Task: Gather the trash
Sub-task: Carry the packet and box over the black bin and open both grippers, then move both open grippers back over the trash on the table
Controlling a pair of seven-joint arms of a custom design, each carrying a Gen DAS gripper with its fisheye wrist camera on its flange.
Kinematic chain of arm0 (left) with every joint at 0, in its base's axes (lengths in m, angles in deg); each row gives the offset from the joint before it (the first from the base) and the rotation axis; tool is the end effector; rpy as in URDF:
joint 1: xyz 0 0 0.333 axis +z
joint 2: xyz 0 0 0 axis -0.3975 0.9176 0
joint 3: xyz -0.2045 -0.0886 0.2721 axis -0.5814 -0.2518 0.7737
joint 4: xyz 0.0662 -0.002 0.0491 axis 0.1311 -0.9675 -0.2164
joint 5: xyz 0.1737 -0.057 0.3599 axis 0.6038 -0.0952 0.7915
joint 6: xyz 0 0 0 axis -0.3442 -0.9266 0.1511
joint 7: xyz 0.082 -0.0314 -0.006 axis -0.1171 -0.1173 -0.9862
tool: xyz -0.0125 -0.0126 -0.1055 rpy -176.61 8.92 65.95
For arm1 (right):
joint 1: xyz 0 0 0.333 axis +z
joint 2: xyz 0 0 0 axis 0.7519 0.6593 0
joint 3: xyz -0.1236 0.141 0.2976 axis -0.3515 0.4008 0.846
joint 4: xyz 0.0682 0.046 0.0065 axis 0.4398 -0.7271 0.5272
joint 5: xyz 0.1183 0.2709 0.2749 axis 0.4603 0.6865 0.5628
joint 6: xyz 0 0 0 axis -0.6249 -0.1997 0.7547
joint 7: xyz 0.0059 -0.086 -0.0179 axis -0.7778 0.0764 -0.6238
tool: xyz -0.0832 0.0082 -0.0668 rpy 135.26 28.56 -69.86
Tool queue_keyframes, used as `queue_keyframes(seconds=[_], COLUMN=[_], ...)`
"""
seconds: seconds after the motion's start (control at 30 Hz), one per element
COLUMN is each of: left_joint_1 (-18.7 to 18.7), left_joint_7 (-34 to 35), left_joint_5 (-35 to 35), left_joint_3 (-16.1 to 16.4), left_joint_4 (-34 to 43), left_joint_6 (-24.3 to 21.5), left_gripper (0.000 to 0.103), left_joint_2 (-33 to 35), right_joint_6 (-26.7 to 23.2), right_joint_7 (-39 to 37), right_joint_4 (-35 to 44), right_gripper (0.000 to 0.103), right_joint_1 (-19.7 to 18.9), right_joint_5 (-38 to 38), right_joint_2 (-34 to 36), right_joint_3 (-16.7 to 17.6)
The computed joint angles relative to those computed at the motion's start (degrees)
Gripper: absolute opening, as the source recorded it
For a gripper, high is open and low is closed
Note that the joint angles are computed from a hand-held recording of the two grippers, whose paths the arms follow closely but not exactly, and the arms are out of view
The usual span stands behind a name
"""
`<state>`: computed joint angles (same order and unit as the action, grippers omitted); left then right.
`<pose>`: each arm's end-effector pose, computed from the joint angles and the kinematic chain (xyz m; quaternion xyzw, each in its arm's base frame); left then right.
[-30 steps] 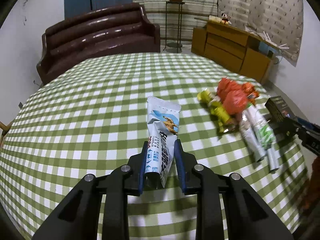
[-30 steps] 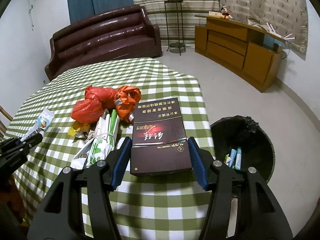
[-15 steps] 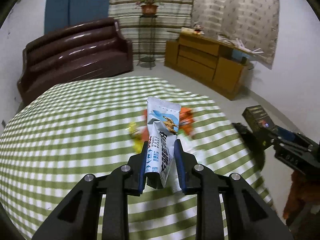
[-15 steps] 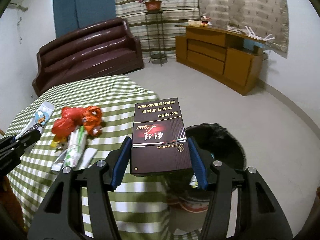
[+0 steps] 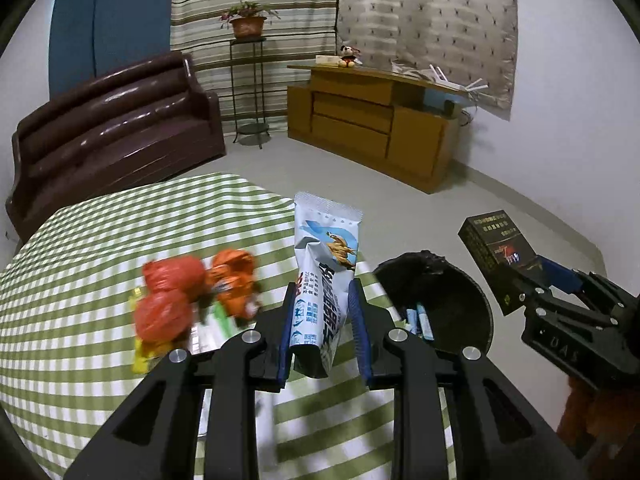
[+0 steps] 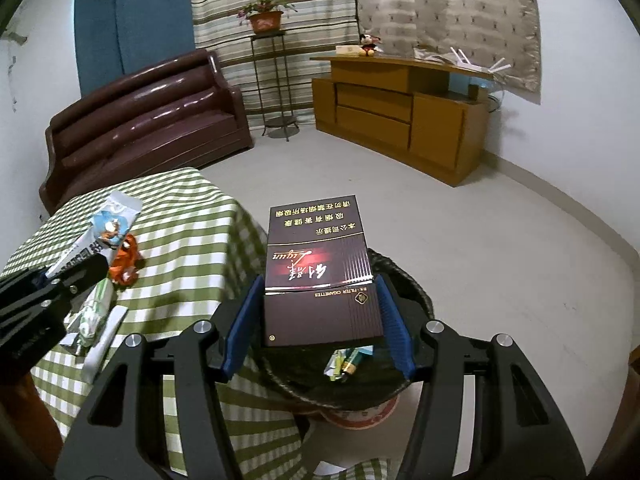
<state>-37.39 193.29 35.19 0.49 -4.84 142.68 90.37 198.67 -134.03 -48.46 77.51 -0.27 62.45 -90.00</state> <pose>0.7339 -0.3709 0.3174 -0.4060 0.8118 -0.3841 0.1689 0.6450 0.2727 0.3024 -0.4624 0.7789 -0.3411 0.2512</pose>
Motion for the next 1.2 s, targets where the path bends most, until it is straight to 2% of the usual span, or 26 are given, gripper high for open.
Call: queue_keyframes(seconds=[0.17, 0.4, 0.8, 0.9, 0.97, 1.03, 1.2], left_joint_1=[-3.42, -7.3, -9.98, -11.02, -11.38, -11.29, -11.3], left_joint_7=[-1.16, -3.58, -3.95, -4.62, -4.85, -4.88, -5.79], left_joint_5=[1.38, 2.54, 4.39, 4.82, 5.04, 4.95, 5.14], left_joint_3=[2.72, 5.69, 7.31, 8.18, 8.44, 8.21, 8.65], left_joint_4=[2.5, 8.57, 16.38, 18.37, 19.82, 20.69, 19.5], left_joint_6=[0.17, -3.25, -8.35, -10.08, -10.98, -11.67, -11.15], left_gripper=[0.026, 0.026, 0.027, 0.032, 0.045, 0.051, 0.056], left_joint_2=[1.57, 4.96, 9.3, 10.35, 11.11, 11.54, 10.77], right_joint_6=[-0.55, -0.34, 0.7, 1.45, 1.57, 1.45, 1.11], right_joint_7=[0.97, 2.27, 4.22, 5.54, 5.38, 5.4, 5.1], right_joint_4=[-1.04, -2.2, -3.56, -3.93, -3.95, -3.9, -3.71], right_gripper=[0.055, 0.055, 0.056, 0.056, 0.056, 0.056, 0.056], right_joint_1=[-0.14, -1.23, -2.82, -3.11, -3.29, -3.17, -2.98], right_joint_5=[-0.79, -1.53, -1.69, -1.56, -0.99, -0.78, -0.83], right_joint_2=[-0.33, -0.64, -0.87, -0.73, -0.65, -0.59, -0.69], right_joint_3=[-0.29, -0.09, 0.03, -0.12, -0.16, -0.28, -0.51])
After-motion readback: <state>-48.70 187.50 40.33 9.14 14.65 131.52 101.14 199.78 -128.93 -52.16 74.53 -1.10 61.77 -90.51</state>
